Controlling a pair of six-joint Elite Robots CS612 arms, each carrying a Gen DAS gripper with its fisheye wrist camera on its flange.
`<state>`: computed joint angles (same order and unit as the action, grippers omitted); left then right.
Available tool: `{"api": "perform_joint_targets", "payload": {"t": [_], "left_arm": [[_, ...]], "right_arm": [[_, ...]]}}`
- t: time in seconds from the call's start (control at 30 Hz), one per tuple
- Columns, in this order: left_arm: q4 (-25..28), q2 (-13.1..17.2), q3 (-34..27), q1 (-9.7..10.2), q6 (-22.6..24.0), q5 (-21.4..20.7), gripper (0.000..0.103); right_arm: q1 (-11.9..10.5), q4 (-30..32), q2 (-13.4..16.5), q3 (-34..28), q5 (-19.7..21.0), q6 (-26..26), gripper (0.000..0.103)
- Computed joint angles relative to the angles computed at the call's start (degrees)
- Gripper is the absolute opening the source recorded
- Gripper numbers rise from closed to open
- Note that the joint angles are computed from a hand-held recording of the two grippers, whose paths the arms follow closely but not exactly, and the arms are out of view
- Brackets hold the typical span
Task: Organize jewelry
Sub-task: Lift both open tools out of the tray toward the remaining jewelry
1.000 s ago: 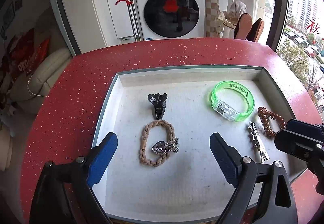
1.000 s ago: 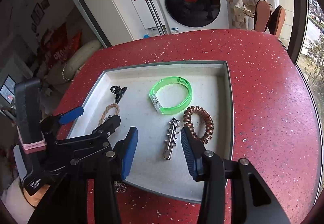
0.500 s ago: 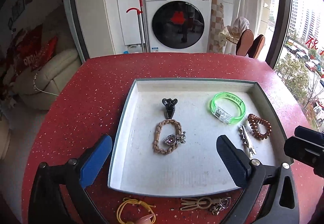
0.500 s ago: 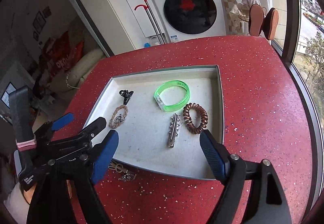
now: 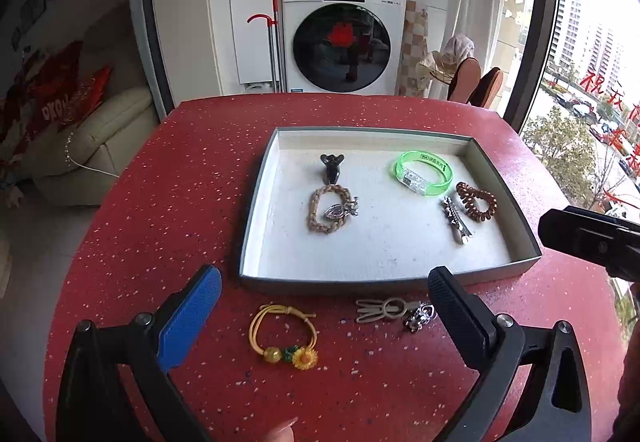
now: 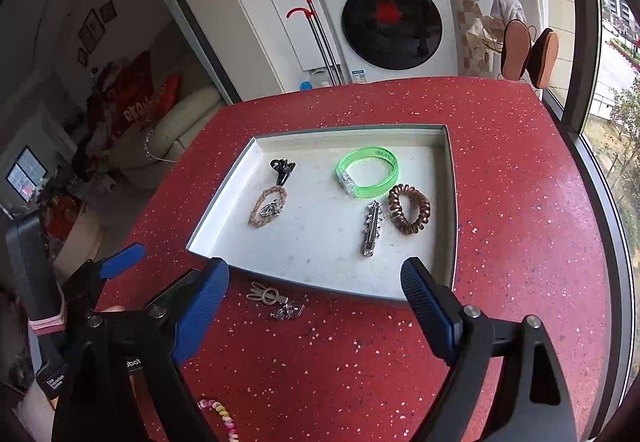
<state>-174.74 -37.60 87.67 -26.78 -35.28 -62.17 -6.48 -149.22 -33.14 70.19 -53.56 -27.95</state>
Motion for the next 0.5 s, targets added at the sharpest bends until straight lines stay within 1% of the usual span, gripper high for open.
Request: {"api": "perform_joint_targets", "payload": {"t": [0.07, 0.13, 0.23, 0.3, 0.37, 0.5], "left_arm": [[-0.52, -0.69, 1.71, -0.23, -1.75, 0.88, 0.103], [-1.34, -1.19, 3.27, -0.17, -3.2, 0.73, 0.103], [-0.09, -1.74, 5.22, -0.15, -6.53, 1.3, 0.103], [0.12, -1.9, 6.34, 0.09, -7.88, 0.42, 0.103], [0.03, -1.92, 7.46, 0.31, -8.87, -1.38, 0.103], [0.74, -1.71, 8.47, 0.29, -10.75, -1.79, 0.103]], "right_arm": [[-0.09, -0.2, -0.53, 1.08, -0.08, -0.42, 0.09], [-0.08, 0.03, -1.03, 2.15, -0.46, -1.33, 0.09], [0.14, 0.97, -1.56, 3.54, -1.65, -3.41, 0.09], [0.42, 1.54, -1.69, 4.31, -2.86, -4.95, 0.09], [0.66, 2.15, -1.64, 4.75, -3.93, -5.98, 0.09], [1.24, 2.49, -1.37, 5.39, -6.1, -6.75, 0.09]]}}
